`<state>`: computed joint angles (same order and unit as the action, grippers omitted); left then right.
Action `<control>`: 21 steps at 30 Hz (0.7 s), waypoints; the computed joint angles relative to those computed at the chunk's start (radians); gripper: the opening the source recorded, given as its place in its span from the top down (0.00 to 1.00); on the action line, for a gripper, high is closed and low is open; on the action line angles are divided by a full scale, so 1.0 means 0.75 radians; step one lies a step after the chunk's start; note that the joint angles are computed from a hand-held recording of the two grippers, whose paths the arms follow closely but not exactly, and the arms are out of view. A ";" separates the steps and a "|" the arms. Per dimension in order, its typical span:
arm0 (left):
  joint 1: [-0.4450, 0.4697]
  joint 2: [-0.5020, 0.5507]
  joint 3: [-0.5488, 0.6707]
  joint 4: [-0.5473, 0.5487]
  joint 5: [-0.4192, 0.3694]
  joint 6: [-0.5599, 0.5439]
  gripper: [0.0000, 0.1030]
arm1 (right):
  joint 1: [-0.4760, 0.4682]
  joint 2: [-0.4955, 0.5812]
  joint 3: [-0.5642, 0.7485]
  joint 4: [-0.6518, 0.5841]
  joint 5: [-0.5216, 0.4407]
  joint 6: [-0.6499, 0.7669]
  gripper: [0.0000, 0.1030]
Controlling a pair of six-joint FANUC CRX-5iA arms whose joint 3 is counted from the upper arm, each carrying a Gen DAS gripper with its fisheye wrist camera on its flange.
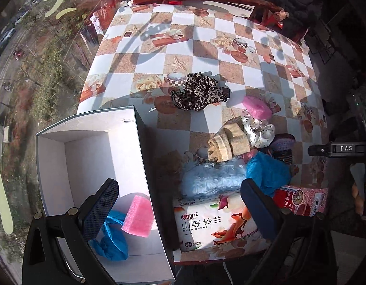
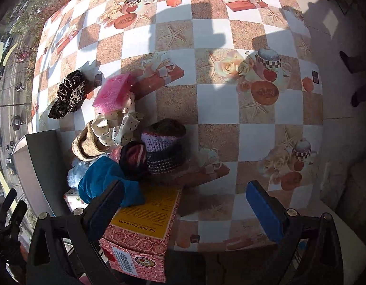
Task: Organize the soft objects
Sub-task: 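Grasp the leopard-print scrunchie with the left tool while the right tool grasps the knitted hat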
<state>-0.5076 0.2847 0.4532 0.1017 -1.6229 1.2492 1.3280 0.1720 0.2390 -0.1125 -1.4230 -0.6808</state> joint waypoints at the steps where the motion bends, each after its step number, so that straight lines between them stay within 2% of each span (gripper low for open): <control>1: -0.025 0.024 0.036 -0.035 -0.010 0.012 0.00 | -0.010 -0.015 -0.057 -0.012 0.070 0.031 0.00; 4: -0.077 0.098 0.135 -0.088 -0.030 0.037 0.00 | -0.044 -0.035 -0.179 -0.037 0.261 0.130 0.00; 6: -0.116 0.159 0.210 -0.122 -0.043 0.057 0.00 | -0.074 -0.021 -0.216 -0.079 0.345 0.216 0.00; 8: -0.153 0.246 0.304 -0.159 -0.074 0.087 0.00 | -0.094 -0.002 -0.233 -0.127 0.378 0.266 0.00; 10: -0.181 0.341 0.396 -0.188 -0.128 0.133 0.00 | -0.092 0.018 -0.224 -0.149 0.337 0.260 0.00; 13: -0.202 0.457 0.500 -0.187 -0.173 0.198 0.00 | -0.046 0.001 -0.244 -0.116 0.264 0.156 0.00; 16: -0.221 0.552 0.604 -0.212 -0.193 0.246 0.00 | 0.004 -0.036 -0.260 -0.133 0.124 0.006 0.00; 18: -0.220 0.607 0.660 -0.202 -0.200 0.282 0.00 | 0.064 -0.104 -0.331 -0.102 0.145 -0.136 0.00; 21: -0.209 0.693 0.737 -0.158 -0.230 0.349 0.00 | 0.174 -0.186 -0.425 0.049 0.221 -0.343 0.00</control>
